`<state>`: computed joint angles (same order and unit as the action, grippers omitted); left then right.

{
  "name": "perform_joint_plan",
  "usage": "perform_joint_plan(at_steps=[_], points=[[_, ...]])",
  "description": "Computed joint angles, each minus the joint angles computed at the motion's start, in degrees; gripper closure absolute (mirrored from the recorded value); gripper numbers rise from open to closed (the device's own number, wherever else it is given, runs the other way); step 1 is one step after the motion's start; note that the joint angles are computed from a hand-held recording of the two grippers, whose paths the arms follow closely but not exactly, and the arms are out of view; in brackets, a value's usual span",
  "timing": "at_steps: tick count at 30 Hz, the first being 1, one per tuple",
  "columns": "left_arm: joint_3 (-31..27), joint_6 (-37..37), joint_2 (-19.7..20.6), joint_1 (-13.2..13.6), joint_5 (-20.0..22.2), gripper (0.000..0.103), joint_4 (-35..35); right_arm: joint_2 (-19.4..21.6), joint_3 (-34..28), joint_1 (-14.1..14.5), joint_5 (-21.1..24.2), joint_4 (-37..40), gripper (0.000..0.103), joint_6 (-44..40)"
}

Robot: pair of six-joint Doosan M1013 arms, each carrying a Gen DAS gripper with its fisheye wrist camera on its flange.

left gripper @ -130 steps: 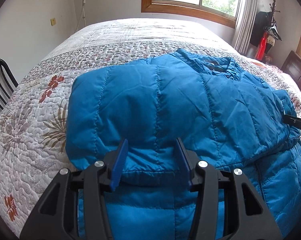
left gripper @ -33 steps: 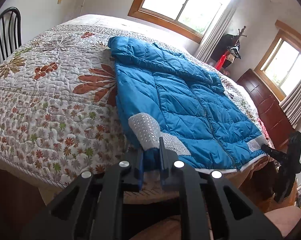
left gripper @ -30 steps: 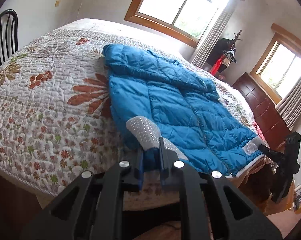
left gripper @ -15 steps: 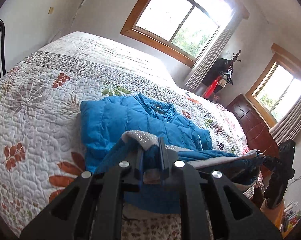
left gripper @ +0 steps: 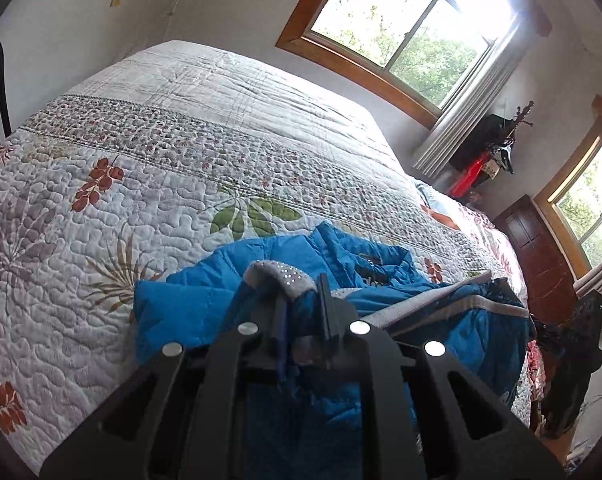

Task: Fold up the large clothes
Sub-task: 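Lift the hem with both tools and fold it over toward the collar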

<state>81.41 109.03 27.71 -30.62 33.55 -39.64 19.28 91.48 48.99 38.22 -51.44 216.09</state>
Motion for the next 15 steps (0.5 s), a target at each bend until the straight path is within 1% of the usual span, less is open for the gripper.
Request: perform_joint_plan(at_steps=[3,5,6,9,15], points=[[-3.5,-5.7,3.1,-0.2,1.3,0.091,4.3,0.6,0.8,-2.3,-2.9,1.8,0.093,-1.0],[-5.4,-8.5,5.1,-0.2,2.4,0.091,6.0,1.2,1.2,-3.6,-4.6,3.5,0.093,-1.6],[-6.1,-9.1,5.9,-0.1,2.9,0.091,6.0,1.4,1.5,-4.2,-5.9,3.7,0.093,-1.4],[-7.6,-10.1,7.7,0.0,3.7,0.09,6.6,2.0,1.9,-5.4,-7.6,5.5,0.093,-2.3],[-9.7,-11.6,9.8,-0.2,5.3,0.087,8.5,3.2,2.6,-7.2,-10.5,10.1,0.091,-4.6]])
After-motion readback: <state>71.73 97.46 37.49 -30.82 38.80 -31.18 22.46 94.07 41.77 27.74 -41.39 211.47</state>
